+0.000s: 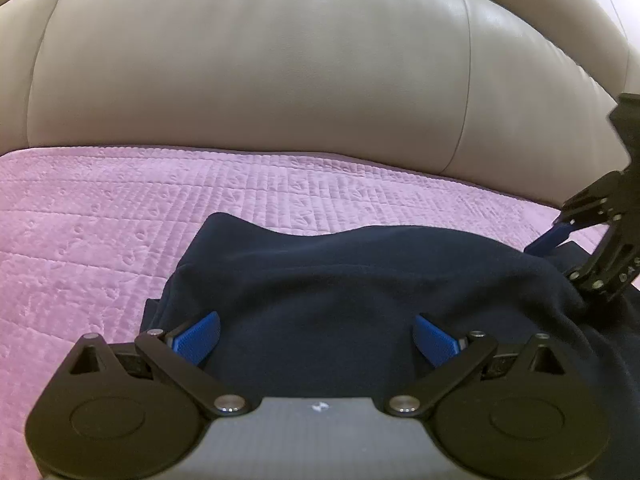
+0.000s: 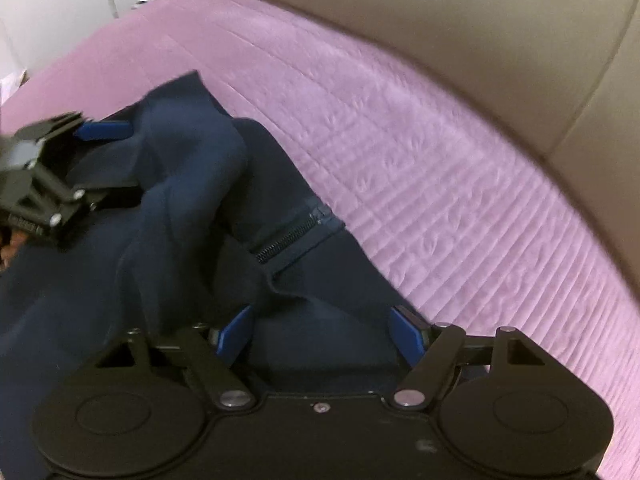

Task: Fold large clothes

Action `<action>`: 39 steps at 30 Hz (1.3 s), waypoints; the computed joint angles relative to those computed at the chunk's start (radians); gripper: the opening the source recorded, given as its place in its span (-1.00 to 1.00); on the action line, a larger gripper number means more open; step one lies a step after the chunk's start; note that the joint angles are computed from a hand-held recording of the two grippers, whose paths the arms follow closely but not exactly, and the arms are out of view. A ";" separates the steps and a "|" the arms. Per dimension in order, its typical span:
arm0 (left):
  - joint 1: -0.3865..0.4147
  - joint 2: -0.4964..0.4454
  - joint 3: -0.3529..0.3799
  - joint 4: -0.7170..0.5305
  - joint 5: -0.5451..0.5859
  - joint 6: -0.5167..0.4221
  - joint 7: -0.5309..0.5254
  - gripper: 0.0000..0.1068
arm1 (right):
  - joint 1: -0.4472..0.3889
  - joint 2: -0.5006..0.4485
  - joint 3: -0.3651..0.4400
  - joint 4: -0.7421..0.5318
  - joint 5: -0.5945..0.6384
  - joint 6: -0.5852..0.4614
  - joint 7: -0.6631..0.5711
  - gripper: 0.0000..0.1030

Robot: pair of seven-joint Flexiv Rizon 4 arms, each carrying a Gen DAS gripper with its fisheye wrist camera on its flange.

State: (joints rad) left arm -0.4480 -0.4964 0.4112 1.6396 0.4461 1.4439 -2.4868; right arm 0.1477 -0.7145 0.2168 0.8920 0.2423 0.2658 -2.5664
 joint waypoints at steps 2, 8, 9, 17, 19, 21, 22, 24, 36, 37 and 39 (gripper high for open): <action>-0.003 -0.001 0.007 0.000 0.015 0.011 -0.015 0.93 | -0.027 0.013 0.046 0.027 -0.025 0.019 0.024 -0.01; 0.036 0.011 -0.038 -0.003 0.064 0.004 -0.042 0.93 | 0.033 0.259 -0.045 0.496 0.034 0.550 -0.164 -0.93; 0.072 0.021 -0.082 -0.013 0.122 -0.009 -0.088 0.93 | 0.036 0.279 -0.041 0.543 0.072 0.656 -0.184 -0.93; 0.197 0.061 -0.244 -0.028 0.289 -0.071 -0.200 0.93 | -0.005 0.196 0.012 0.459 0.226 0.859 -0.002 -0.97; 0.212 0.067 -0.265 -0.030 0.315 -0.086 -0.226 0.93 | 0.045 0.178 -0.039 0.483 0.158 0.904 0.034 -0.96; 0.166 0.060 -0.212 -0.034 0.289 -0.088 -0.214 0.93 | 0.060 0.159 -0.060 0.467 0.091 0.808 0.098 -0.95; 0.162 0.061 -0.210 -0.039 0.301 -0.101 -0.227 0.93 | 0.053 0.144 -0.050 0.458 0.034 0.762 0.129 -0.94; 0.085 0.056 -0.122 -0.048 0.252 -0.145 -0.217 0.93 | 0.075 0.155 -0.076 0.491 0.014 0.845 0.165 -0.17; 0.406 0.374 -0.523 0.522 -0.880 0.032 0.898 0.93 | -0.251 0.484 0.048 0.694 0.341 0.540 0.145 0.69; 0.459 0.434 -0.604 0.585 -1.018 -0.001 1.036 0.93 | -0.239 0.516 0.016 0.735 0.348 0.539 0.147 0.69; 0.552 0.537 -0.731 0.683 -1.222 -0.090 1.225 0.93 | -0.235 0.565 -0.019 0.817 0.345 0.565 0.154 0.69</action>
